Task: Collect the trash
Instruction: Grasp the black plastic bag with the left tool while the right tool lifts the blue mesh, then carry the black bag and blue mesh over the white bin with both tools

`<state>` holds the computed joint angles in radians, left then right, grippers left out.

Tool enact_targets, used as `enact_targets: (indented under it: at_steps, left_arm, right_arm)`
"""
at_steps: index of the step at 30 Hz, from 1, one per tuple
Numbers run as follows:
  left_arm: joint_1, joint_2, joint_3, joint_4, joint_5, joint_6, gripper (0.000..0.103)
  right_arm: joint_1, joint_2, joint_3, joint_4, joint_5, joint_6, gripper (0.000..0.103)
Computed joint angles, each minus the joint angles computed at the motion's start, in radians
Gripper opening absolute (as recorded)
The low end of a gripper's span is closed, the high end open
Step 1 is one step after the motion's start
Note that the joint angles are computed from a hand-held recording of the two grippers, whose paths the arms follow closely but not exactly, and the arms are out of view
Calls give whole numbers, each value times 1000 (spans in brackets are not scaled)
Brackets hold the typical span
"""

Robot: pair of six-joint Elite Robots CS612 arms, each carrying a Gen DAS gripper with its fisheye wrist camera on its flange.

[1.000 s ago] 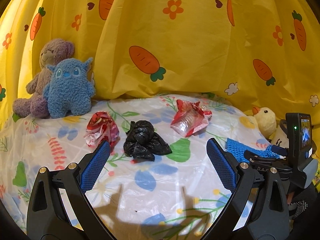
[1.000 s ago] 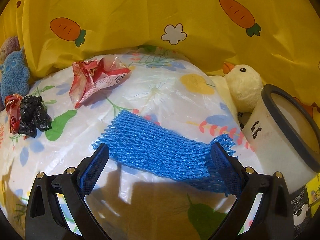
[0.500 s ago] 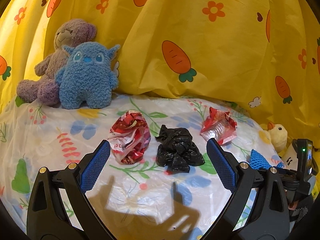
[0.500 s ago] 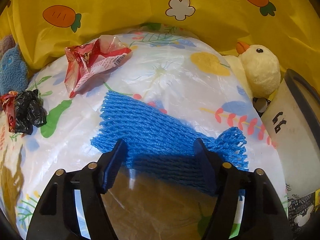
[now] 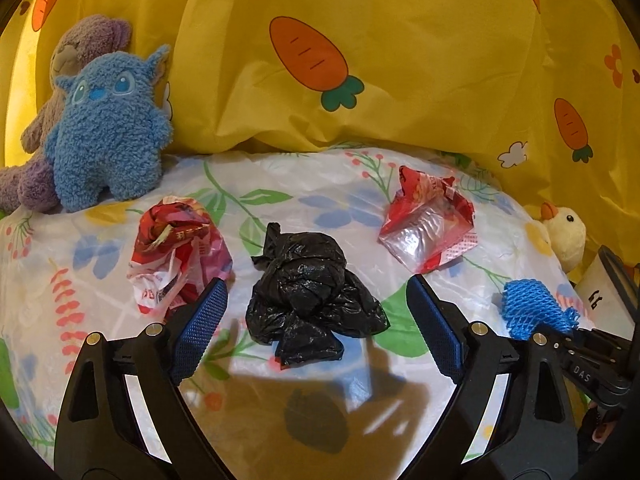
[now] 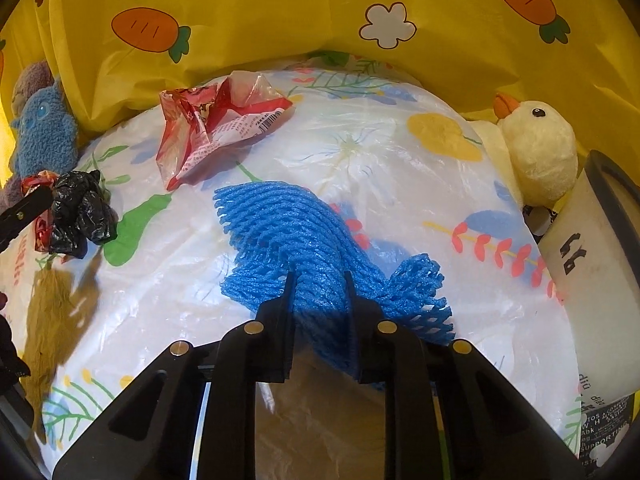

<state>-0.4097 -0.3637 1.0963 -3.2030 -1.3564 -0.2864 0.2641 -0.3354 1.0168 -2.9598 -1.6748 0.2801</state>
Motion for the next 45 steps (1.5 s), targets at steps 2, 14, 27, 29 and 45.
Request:
enact_targets:
  at_steps: [2,14,27,29,45]
  left_arm:
    - [3,14,-30,45,-7,-7,84]
    - [24,47,-113,214,-134,-29,33]
    - [-2,-37,51,-50,-200,26,21]
    - [-21,-63,98,-117,-197,56,21]
    - [-158,-106,156,-200,-342,207,21]
  right_arm:
    - [1,0,1,-3,-2,-4,21]
    - [7,0,9,-44,-25,-30,19]
    - [6,-52,152,-298,-63,11,15]
    - [6,-72,199,-360,-69,19,15]
    - [-18,-206,486,-636,-252,45,15]
